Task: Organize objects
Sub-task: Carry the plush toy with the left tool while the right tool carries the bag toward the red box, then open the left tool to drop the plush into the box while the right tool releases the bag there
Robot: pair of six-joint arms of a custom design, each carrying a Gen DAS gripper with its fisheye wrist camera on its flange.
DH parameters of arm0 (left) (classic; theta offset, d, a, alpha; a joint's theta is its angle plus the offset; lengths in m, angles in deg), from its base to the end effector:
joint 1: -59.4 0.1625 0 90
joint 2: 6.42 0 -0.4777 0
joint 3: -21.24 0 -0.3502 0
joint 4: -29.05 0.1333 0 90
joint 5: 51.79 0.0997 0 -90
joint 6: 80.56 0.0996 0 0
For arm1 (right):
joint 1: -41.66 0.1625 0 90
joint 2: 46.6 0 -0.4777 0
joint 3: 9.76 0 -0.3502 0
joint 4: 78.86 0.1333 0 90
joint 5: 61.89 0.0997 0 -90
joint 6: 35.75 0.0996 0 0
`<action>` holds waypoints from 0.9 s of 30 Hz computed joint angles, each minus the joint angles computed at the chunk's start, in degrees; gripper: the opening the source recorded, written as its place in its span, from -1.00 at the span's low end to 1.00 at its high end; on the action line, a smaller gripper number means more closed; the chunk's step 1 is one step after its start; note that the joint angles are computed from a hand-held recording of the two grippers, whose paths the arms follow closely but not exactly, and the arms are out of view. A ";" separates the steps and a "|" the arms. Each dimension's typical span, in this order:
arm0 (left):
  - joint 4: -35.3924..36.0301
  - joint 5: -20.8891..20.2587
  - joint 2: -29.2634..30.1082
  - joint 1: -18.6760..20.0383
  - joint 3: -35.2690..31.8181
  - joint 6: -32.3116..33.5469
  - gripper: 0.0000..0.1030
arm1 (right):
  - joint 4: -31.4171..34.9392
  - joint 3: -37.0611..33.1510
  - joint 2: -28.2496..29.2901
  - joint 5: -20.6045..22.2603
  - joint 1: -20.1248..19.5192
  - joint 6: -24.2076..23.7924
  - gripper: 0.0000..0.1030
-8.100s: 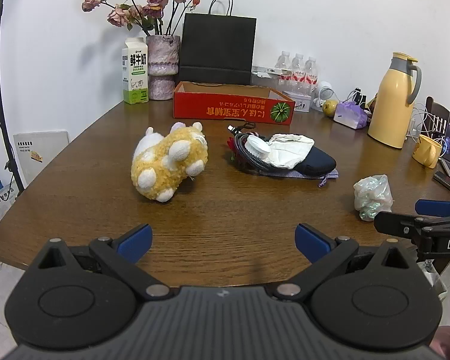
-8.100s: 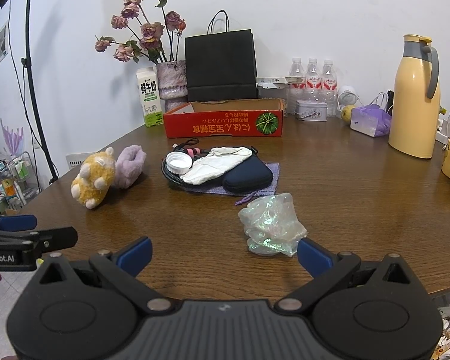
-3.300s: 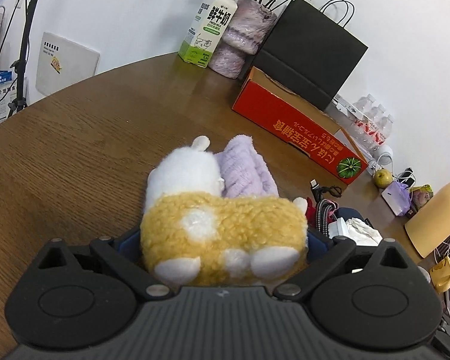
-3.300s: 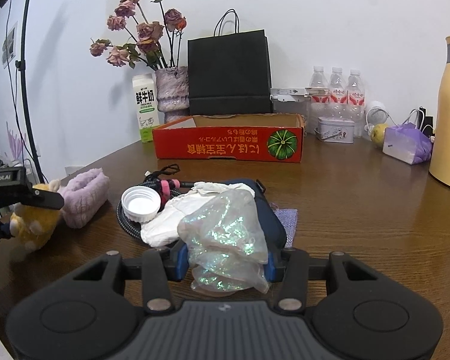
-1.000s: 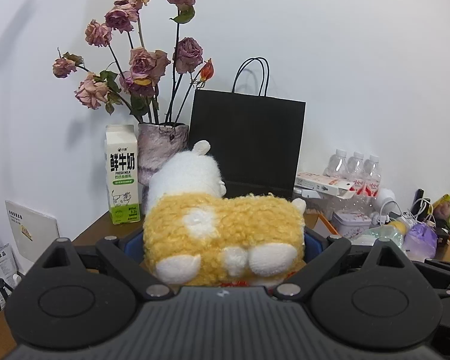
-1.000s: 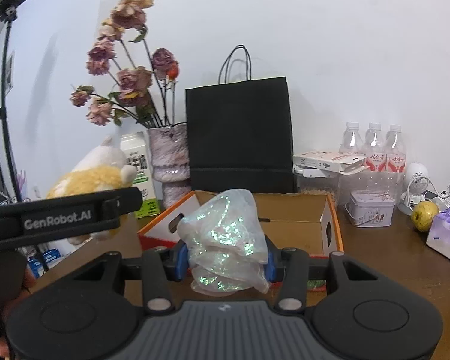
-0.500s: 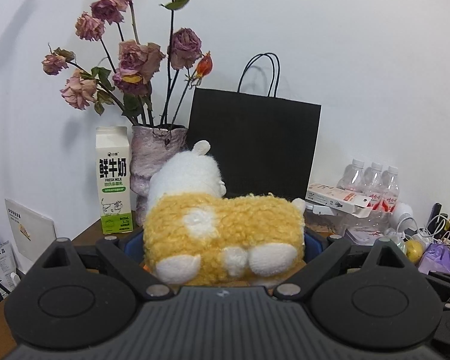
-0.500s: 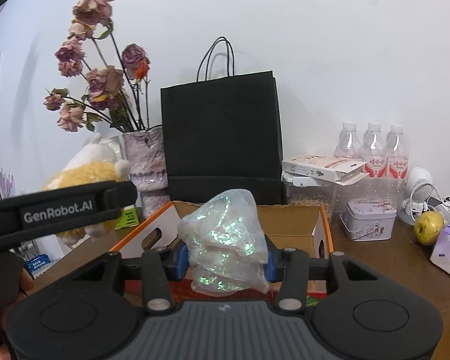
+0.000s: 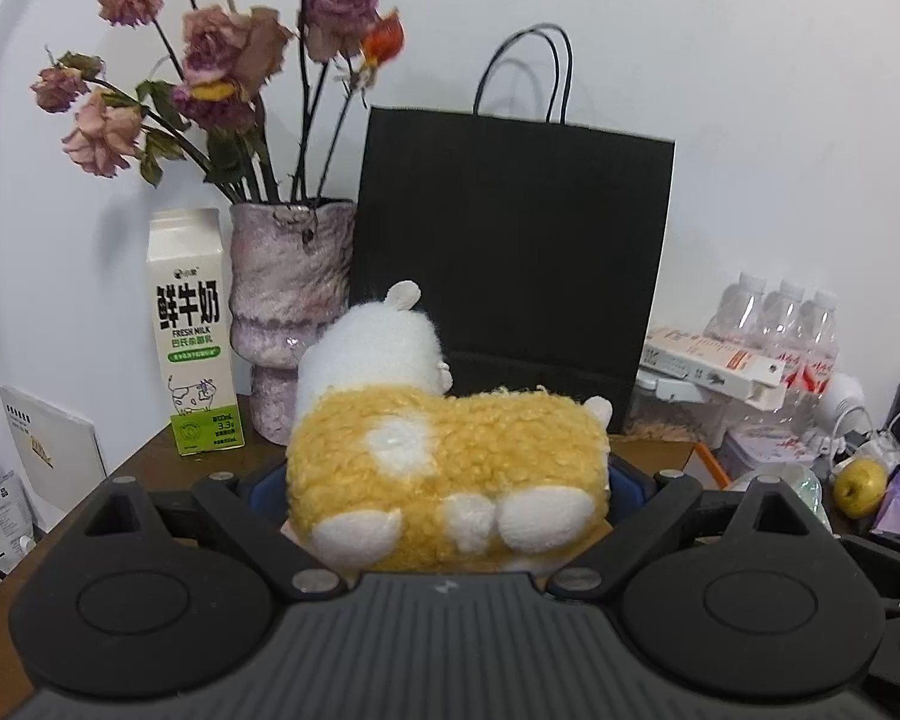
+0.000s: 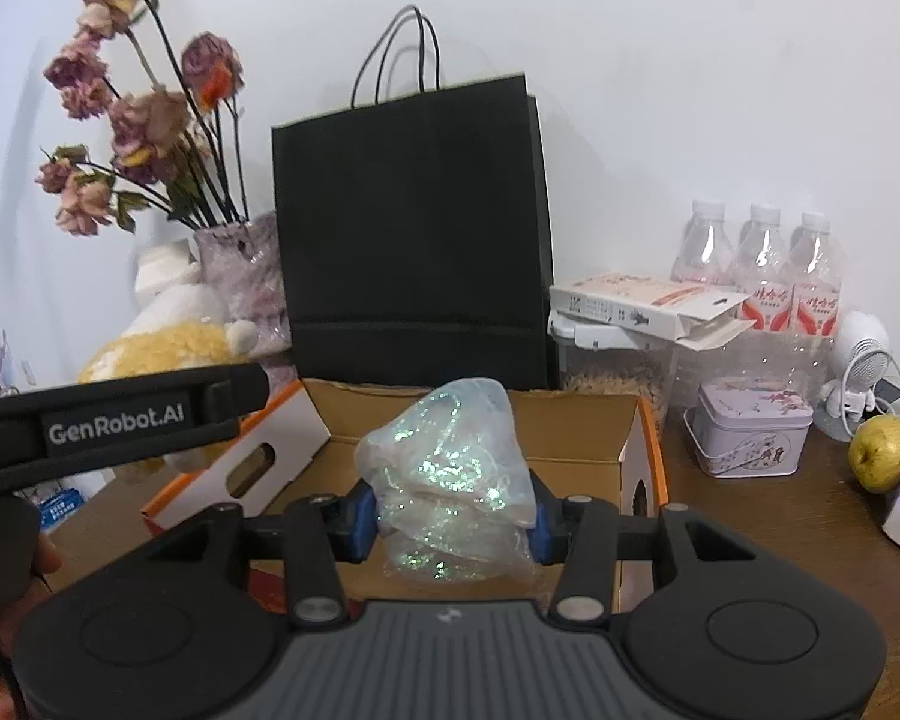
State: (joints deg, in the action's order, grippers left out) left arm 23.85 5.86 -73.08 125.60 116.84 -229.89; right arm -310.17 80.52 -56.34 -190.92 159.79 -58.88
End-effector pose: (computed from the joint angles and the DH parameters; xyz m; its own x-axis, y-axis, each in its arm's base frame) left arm -0.0442 -0.5626 0.3065 -0.7520 0.0956 -0.6522 0.6348 0.3715 -0.6775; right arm 0.3661 -0.5352 -0.0529 -0.7778 -0.0603 0.6256 -0.5826 0.4425 -0.6817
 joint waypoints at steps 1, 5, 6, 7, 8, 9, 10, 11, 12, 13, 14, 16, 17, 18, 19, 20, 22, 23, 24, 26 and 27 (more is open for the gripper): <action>0.47 -0.14 0.57 0.11 -0.66 0.15 0.87 | 0.60 -0.40 0.03 -0.05 -0.29 0.10 -0.12; 2.39 -0.68 2.89 0.55 -3.24 0.54 0.87 | 2.46 -1.35 0.06 -0.19 -1.26 0.61 -0.12; 2.77 -0.91 3.42 0.62 -3.78 0.64 0.87 | 2.84 -1.62 0.12 -0.24 -1.50 0.67 -0.12; 3.17 -1.02 3.90 0.71 -4.32 0.66 0.87 | 3.17 -1.87 0.17 -0.31 -1.69 0.77 -0.12; 3.62 -1.03 4.43 0.87 -4.90 0.67 0.88 | 3.55 -2.09 0.21 -0.32 -1.92 0.82 -0.12; 4.01 -1.11 4.97 1.04 -5.50 0.58 0.88 | 4.01 -2.38 0.28 -0.33 -2.15 0.92 -0.12; 4.38 -1.44 5.54 1.19 -6.09 0.43 0.88 | 4.41 -2.62 0.34 -0.34 -2.38 1.02 -0.12; 4.89 -1.84 6.16 1.36 -6.78 0.32 0.88 | 4.88 -2.93 0.45 -0.42 -2.59 1.10 -0.12; 5.26 -2.05 6.62 1.50 -7.28 0.16 0.88 | 5.31 -3.23 0.59 -0.46 -2.82 1.16 -0.12; 5.65 -2.17 7.02 1.66 -7.76 -0.04 0.88 | 5.55 -3.42 0.69 -0.45 -3.02 1.20 -0.12; 5.90 -2.16 7.35 1.83 -8.13 -0.10 0.88 | 5.80 -3.69 0.82 -0.40 -3.23 1.23 -0.12; 5.86 -2.31 7.94 2.11 -8.67 -0.03 0.88 | 6.15 -4.14 1.08 -0.29 -3.65 1.21 -0.11; 5.68 -2.29 8.15 2.26 -8.77 0.15 0.88 | 6.35 -4.28 1.15 -0.27 -3.81 1.22 -0.11; 5.75 -2.16 8.42 2.45 -9.04 0.25 0.88 | 6.52 -4.50 1.32 -0.34 -3.95 1.16 -0.11; 5.98 -2.16 8.72 2.58 -9.36 0.23 0.88 | 6.60 -4.76 1.52 -0.57 -4.04 0.99 -0.11; 6.26 -1.97 8.99 2.78 -9.70 0.08 0.89 | 6.72 -5.19 1.80 -1.10 -4.10 0.64 -0.10; 6.30 -1.70 9.25 3.03 -9.97 -0.08 0.90 | 6.87 -6.06 2.39 -2.55 -4.10 0.12 -0.09; 6.12 -1.75 9.31 3.09 -10.00 -0.08 0.91 | 6.90 -6.10 2.43 -2.57 -4.19 0.28 -0.07; 5.70 -1.48 9.23 3.20 -9.84 -0.04 0.92 | 6.87 -6.04 2.43 -2.43 -4.32 0.56 -0.06; 5.09 -1.17 9.05 3.30 -9.58 0.06 1.00 | 6.34 -6.19 2.59 -2.62 -4.37 0.59 0.10; 4.99 -0.80 8.95 3.33 -9.46 0.10 1.00 | 5.93 -6.43 2.75 -2.93 -4.35 0.52 0.19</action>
